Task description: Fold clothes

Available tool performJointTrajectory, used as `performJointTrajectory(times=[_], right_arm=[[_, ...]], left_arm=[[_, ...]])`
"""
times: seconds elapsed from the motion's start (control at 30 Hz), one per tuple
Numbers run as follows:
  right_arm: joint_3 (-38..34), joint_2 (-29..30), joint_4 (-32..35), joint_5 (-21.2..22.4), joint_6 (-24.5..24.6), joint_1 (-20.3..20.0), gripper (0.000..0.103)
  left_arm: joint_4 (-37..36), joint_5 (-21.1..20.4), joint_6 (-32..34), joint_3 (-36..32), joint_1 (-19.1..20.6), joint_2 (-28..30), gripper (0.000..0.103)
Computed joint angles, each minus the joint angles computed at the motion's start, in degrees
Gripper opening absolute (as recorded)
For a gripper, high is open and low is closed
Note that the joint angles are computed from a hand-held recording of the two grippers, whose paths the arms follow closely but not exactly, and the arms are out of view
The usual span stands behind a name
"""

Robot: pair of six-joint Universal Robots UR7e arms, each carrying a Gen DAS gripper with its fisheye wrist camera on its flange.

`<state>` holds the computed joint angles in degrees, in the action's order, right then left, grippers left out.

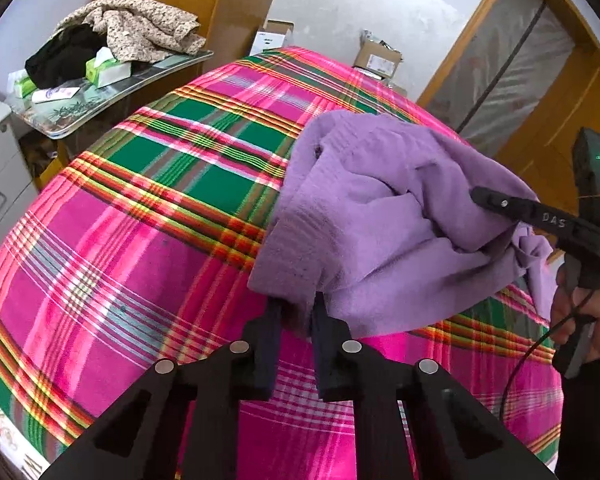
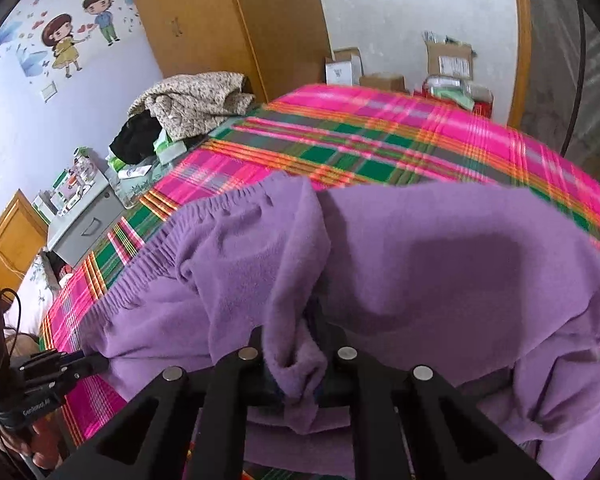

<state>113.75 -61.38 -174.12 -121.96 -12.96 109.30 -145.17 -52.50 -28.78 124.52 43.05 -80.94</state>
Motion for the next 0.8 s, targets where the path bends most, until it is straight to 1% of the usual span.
performJointTrajectory(times=[0.13, 0.17, 0.2, 0.27, 0.33, 0.4, 0.5, 0.6, 0.73, 0.8], right_arm=[[-0.4, -0.2, -4.6, 0.5, -2.6, 1.8, 0.008], [-0.7, -0.2, -5.6, 0.7, -3.2, 2.3, 0.008], [-1.2, -0.2, -6.3, 0.7, -3.8, 2.8, 0.008], [-2.7, 0.4, -7.8, 0.4, -5.7, 3.9, 0.008], [-4.5, 1.2, -7.8, 0.1, -7.1, 4.6, 0.008], [-6.8, 2.3, -7.5, -0.3, -8.6, 5.3, 0.008], [-9.8, 3.9, -7.0, -0.8, -10.8, 5.9, 0.008], [-13.2, 6.3, -9.0, -3.0, -15.5, 6.4, 0.008], [-19.8, 9.8, -8.4, -5.9, -17.7, 5.5, 0.008], [-23.2, 11.3, -5.9, -7.2, -16.5, 4.3, 0.008]], left_arm=[[-3.4, 4.1, 3.8, 1.2, -3.0, -1.9, 0.009], [-4.3, 5.2, 4.8, 1.4, -3.8, -2.3, 0.005], [-5.0, 7.1, 5.5, 1.6, -4.5, -2.5, 0.001], [-6.2, 11.1, 6.5, 1.7, -5.6, -3.1, 0.001], [-6.7, 12.7, 6.8, 1.3, -5.5, -4.0, 0.001], [-5.7, 13.2, 6.2, 1.0, -5.0, -4.5, 0.001], [-4.2, 8.7, 4.8, 0.7, -3.7, -4.8, 0.001], [-2.2, 3.7, 3.6, 0.4, -2.3, -4.6, 0.002], [-1.7, 1.7, 2.6, 0.1, -1.7, -3.5, 0.004], [-1.3, 1.0, 2.0, -0.1, -1.3, -3.2, 0.005]])
